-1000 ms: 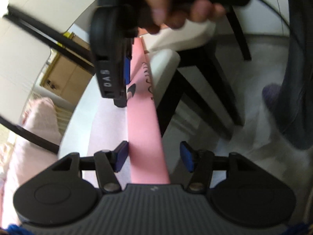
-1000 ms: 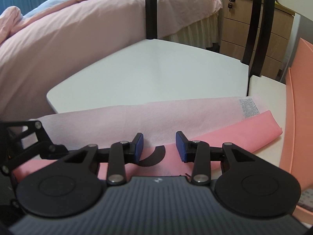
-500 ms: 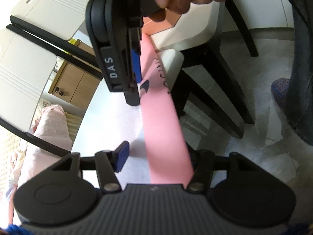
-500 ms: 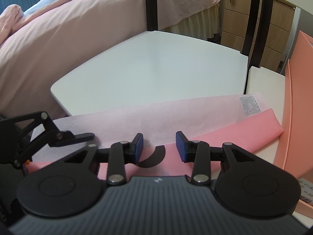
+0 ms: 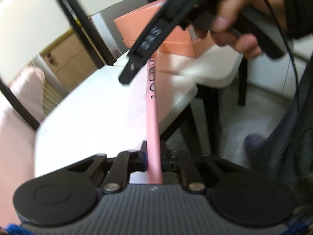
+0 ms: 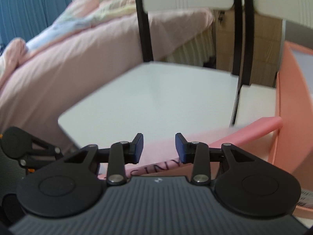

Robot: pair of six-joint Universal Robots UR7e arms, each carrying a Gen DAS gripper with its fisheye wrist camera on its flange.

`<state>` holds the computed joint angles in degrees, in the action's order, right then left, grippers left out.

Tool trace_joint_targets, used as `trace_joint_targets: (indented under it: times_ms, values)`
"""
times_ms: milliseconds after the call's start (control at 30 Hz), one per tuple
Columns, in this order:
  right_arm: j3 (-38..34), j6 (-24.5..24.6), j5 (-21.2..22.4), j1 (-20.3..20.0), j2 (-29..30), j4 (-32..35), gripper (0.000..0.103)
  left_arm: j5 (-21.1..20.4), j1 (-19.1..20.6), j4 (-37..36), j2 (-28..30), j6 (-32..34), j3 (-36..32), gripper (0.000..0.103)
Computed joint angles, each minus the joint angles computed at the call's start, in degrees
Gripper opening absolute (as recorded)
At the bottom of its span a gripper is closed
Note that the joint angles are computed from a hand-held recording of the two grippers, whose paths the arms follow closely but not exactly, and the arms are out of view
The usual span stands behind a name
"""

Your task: Fold shopping bag

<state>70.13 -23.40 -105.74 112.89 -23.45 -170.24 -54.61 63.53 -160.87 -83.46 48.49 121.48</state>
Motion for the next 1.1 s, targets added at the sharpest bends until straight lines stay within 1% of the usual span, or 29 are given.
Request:
trace_joint_targets:
  times_ms: [100,233,300,367,467,567,767,900,967,1100]
  values:
    - [0.9,-0.92,1.45,-0.11,-0.14,-4.69,0.04,-3.88,1.57,6.11,-0.76,-7.31,-3.14,0.009]
    - [1.15,-2.14,3.51,-0.39,0.04,-8.2,0.04,-9.33,4.4,13.01,-0.79,-17.9,-7.8,0.009]
    - [0.99,-2.79,4.37,-0.49,0.35,-8.95,0.04,-12.06,5.94,15.43,-0.45,-22.87,-9.93,0.009]
    - [0.81,-3.3,5.0,-0.54,0.7,-9.61,0.04,-15.67,7.73,18.0,-0.05,-27.61,-12.16,0.009]
    - [-0.05,-3.69,5.32,-0.68,1.35,-9.07,0.04,-20.54,10.07,20.17,0.51,-33.26,-14.6,0.009]
    - [-0.89,-4.31,5.65,-0.92,2.06,-8.29,0.04,-23.69,11.93,21.06,1.16,-37.98,-16.33,0.009]
    - [-3.09,-6.32,7.63,-1.5,4.07,-6.16,0.04,-25.33,14.26,20.94,2.57,-43.28,-18.78,0.008]
    - [-5.01,-8.76,7.95,-1.55,5.89,-5.22,0.04,-25.44,14.74,20.83,2.91,-44.13,-19.4,0.008]
    - [-5.96,-9.17,8.1,-1.55,6.71,-4.87,0.04,-25.26,14.84,20.68,3.18,-44.23,-19.68,0.008]
    - [-6.63,-11.21,8.77,-1.64,7.56,-5.81,0.04,-25.22,14.97,20.54,3.88,-44.16,-20.2,0.008]
